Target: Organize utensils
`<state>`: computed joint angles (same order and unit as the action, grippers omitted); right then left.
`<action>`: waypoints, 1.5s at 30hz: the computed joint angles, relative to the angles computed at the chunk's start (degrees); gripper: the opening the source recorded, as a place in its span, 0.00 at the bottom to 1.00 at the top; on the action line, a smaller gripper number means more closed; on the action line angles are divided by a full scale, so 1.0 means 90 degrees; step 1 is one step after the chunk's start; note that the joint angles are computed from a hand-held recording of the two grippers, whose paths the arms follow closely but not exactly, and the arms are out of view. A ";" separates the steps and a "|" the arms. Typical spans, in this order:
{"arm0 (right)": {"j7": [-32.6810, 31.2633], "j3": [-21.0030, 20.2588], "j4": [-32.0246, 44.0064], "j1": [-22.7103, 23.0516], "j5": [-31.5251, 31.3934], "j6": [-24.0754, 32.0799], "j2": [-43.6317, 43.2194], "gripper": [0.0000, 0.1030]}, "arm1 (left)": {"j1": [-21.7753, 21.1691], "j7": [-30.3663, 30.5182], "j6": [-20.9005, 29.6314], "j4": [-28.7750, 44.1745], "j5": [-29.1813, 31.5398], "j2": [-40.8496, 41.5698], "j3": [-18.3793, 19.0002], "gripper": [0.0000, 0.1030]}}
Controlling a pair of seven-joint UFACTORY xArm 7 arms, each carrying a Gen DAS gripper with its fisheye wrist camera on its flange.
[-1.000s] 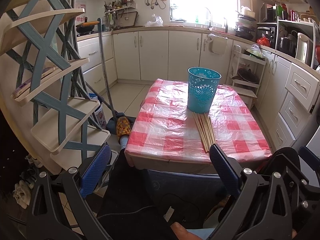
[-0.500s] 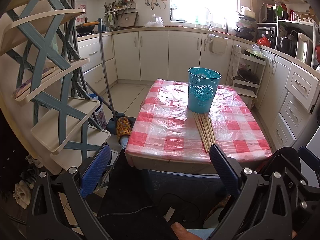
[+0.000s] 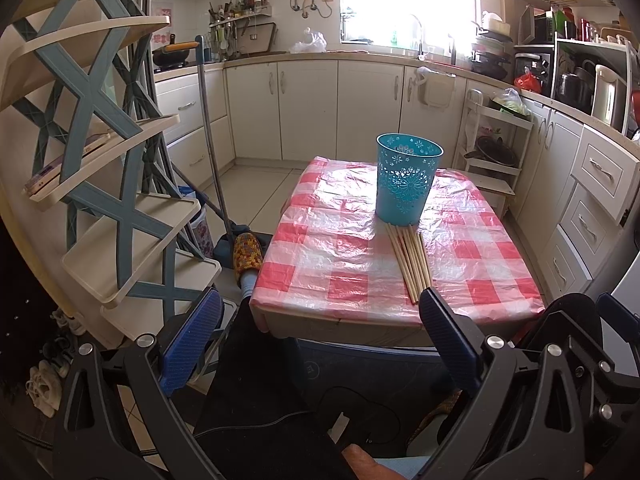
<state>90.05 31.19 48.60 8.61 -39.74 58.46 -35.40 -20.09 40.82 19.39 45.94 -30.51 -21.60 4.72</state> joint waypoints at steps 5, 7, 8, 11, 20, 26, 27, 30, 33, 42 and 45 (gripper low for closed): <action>0.0032 0.0002 -0.0019 0.0031 0.0005 -0.0021 0.0041 0.93 | 0.0005 0.0011 0.0004 -0.0002 -0.0010 0.0014 -0.0002 0.93; 0.0044 0.0003 -0.0031 0.0049 0.0008 -0.0019 0.0041 0.93 | 0.0002 0.0024 0.0005 -0.0006 -0.0024 0.0033 0.0001 0.93; 0.0028 -0.0011 -0.0023 0.0054 0.0006 -0.0020 0.0045 0.93 | -0.0004 0.0036 0.0009 -0.0010 -0.0036 0.0042 0.0003 0.93; -0.0123 -0.0159 -0.0078 0.0093 -0.0031 -0.0242 0.0054 0.93 | -0.0059 0.0171 -0.0055 0.0016 -0.0131 0.0144 0.0032 0.93; -0.0775 -0.1201 -0.0613 -0.0514 -0.0550 -0.1572 0.0520 0.93 | 0.0348 -0.0483 -0.0297 0.0748 0.0380 0.1334 -0.0549 0.93; -0.1576 -0.2277 -0.0722 -0.1030 -0.0133 -0.3196 0.1807 0.61 | 0.0675 -0.1794 -0.0320 0.1570 0.1551 0.2380 -0.1071 0.93; -0.1719 -0.2379 -0.0639 -0.1098 -0.0054 -0.3386 0.2054 0.55 | 0.0694 -0.2024 -0.0290 0.1723 0.1746 0.2545 -0.1119 0.93; -0.2064 -0.2566 -0.0237 -0.1192 0.0117 -0.3700 0.2738 0.51 | 0.0684 -0.2641 -0.0178 0.2147 0.2253 0.3001 -0.1219 0.93; -0.2483 -0.2789 0.0219 -0.1106 0.0377 -0.3752 0.3356 0.45 | 0.0620 -0.3139 -0.0014 0.2591 0.2697 0.3459 -0.1260 0.93; -0.2810 -0.3335 0.0584 -0.0783 0.0467 -0.3901 0.3950 0.25 | 0.0267 -0.4081 0.0569 0.4011 0.3458 0.4787 -0.1253 0.93; -0.2766 -0.3345 0.0550 -0.0773 0.0276 -0.3930 0.3939 0.23 | 0.0040 -0.4342 0.0829 0.4601 0.3702 0.5313 -0.1199 0.92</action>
<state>65.16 1.08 53.55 1.66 -37.26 23.09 0.05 -19.72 1.74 26.85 87.35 2.81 26.22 -6.08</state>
